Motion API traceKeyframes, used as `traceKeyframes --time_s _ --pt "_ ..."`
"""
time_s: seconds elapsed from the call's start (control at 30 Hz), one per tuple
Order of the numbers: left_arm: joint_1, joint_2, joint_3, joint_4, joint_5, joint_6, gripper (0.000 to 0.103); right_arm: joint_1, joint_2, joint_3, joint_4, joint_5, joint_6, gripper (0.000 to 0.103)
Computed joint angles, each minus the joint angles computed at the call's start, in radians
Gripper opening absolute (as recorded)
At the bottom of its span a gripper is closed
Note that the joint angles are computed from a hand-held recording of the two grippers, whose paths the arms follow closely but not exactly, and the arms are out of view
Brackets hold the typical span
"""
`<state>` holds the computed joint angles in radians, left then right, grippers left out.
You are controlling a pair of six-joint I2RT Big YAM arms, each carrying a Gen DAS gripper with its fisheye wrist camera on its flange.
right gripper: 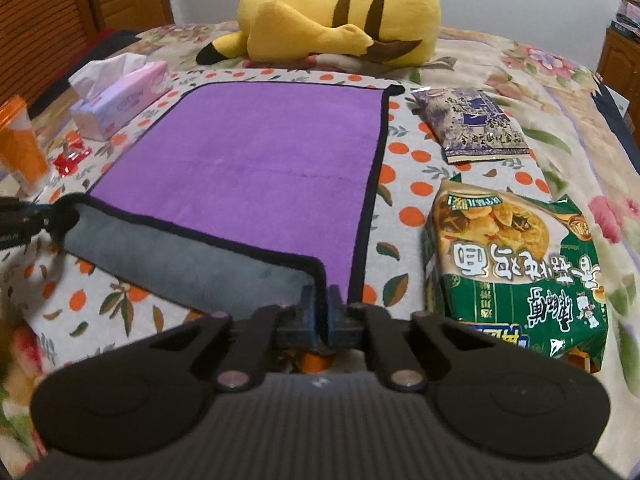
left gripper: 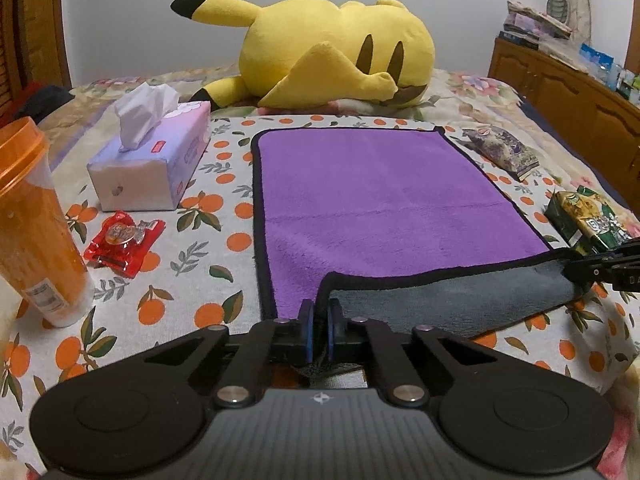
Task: Fold towel
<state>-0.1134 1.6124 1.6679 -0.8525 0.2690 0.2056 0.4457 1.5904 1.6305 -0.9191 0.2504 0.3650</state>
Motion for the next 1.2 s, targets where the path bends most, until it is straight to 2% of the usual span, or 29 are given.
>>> traceKeyframes --time_s 0.37,0.5,0.8,1.0,1.2 --pt "-0.004 -0.02 0.012 0.063 0.025 -0.019 0.006 -0.008 -0.011 -0.007 0.08 0.02 -0.049 0.004" --pt "-0.013 -0.008 0.046 0.084 0.019 0.011 0.006 -0.017 0.005 0.029 0.085 0.028 -0.084 0.004" --pt "-0.021 0.057 0.154 0.073 -0.003 0.082 0.006 -0.043 0.066 0.143 0.077 0.04 -0.16 0.004" --pt "-0.018 0.132 0.275 0.031 0.006 0.083 0.006 -0.062 0.127 0.232 0.066 0.041 -0.221 0.004" --pt "-0.034 0.203 0.38 0.022 -0.012 0.106 0.006 -0.078 0.181 0.315 0.066 0.045 -0.268 0.004"
